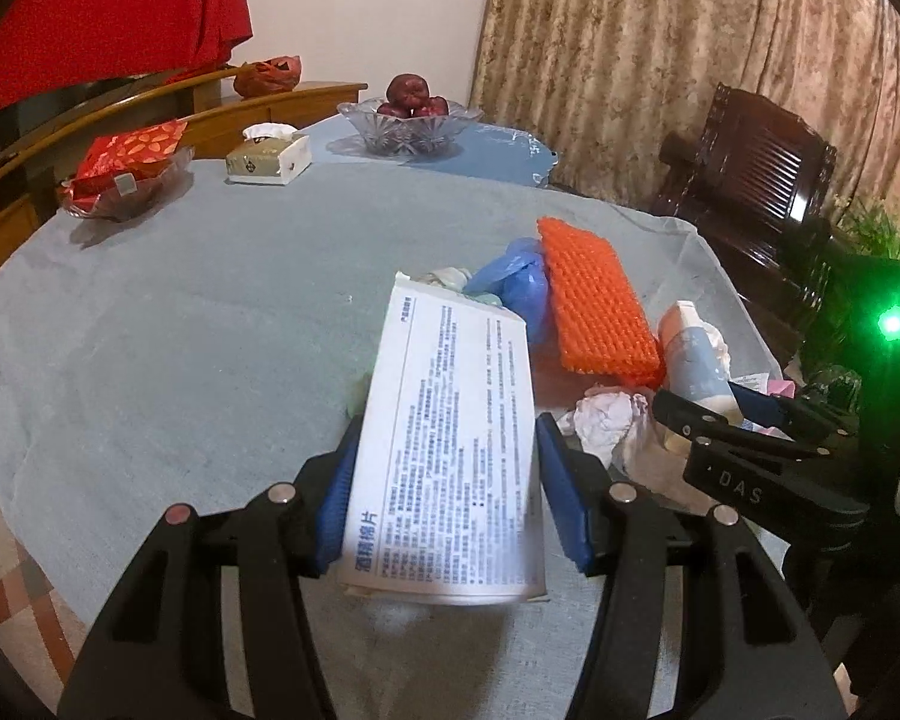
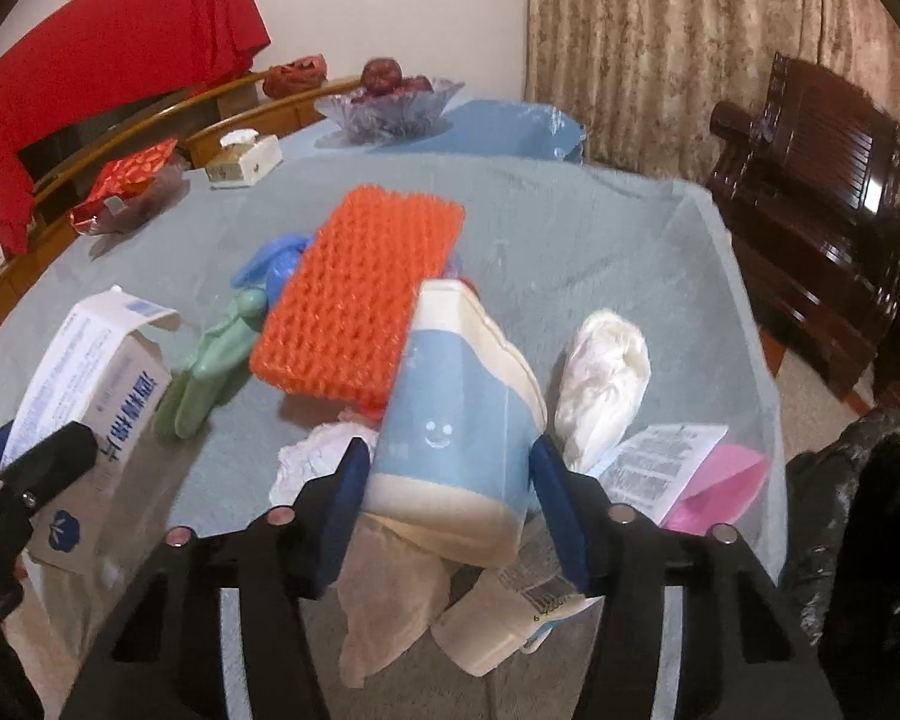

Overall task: Collect trash
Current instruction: 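Grasp the blue-white paper cup with the right gripper while the left holds the box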

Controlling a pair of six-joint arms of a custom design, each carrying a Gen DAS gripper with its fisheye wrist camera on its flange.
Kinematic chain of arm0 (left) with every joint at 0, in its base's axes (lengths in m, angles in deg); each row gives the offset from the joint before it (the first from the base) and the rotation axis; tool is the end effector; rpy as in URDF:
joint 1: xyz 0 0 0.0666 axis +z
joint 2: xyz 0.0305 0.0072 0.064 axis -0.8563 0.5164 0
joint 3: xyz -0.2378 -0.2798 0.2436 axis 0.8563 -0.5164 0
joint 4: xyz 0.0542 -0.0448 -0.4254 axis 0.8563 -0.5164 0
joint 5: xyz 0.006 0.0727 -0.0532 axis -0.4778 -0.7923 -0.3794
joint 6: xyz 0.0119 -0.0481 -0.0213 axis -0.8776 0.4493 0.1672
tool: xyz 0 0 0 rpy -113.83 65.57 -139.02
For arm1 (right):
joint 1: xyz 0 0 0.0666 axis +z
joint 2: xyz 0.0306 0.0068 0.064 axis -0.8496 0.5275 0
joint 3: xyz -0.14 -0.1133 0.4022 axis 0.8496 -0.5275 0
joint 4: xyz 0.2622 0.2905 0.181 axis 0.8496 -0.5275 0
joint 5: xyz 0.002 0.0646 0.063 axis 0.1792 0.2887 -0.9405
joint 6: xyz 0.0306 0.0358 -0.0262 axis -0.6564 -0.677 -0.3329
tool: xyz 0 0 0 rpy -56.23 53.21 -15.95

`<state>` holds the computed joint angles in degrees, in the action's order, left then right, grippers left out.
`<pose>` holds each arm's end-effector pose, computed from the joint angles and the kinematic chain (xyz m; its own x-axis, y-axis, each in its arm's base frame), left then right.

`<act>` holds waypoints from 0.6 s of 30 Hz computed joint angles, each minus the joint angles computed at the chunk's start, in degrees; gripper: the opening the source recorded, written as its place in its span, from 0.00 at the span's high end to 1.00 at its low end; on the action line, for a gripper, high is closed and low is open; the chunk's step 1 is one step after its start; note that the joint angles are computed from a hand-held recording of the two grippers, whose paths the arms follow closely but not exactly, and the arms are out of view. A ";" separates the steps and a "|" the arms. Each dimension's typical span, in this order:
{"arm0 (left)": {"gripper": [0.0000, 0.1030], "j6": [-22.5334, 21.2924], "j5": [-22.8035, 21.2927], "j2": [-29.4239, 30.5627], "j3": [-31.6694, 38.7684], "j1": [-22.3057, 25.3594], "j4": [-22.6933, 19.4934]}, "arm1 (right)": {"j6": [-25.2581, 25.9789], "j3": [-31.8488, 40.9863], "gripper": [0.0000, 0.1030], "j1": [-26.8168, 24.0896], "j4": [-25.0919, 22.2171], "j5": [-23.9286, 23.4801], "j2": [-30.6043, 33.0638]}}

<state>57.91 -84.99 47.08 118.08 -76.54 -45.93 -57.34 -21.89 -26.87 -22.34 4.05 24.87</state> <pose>0.4133 -0.1283 0.3393 -0.6821 -0.0201 -0.7310 0.0831 0.9910 -0.1048 0.4350 0.2528 0.3283 -0.7302 -0.0340 -0.6824 -0.0906 0.9948 0.0475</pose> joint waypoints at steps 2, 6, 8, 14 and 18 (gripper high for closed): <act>0.48 0.07 -0.04 -0.16 0.05 0.01 -0.31 | 0.26 -0.48 0.53 -0.37 0.71 -1.92 -0.81; 0.48 -0.01 -0.17 -0.71 0.17 -0.19 -0.49 | 0.65 -1.31 0.54 -0.47 2.30 -2.89 -3.17; 0.48 -0.03 -0.49 -1.31 0.30 -0.55 -0.60 | 0.46 -1.80 0.54 -0.45 2.74 -3.07 -4.62; 0.48 0.42 -2.26 -3.03 1.15 -3.47 -1.44 | -0.36 -3.80 0.54 -0.81 2.97 -2.97 -10.35; 0.48 0.86 -3.19 -3.56 2.15 -6.10 -1.87 | 0.25 -5.00 0.54 -1.07 2.54 -1.78 -14.03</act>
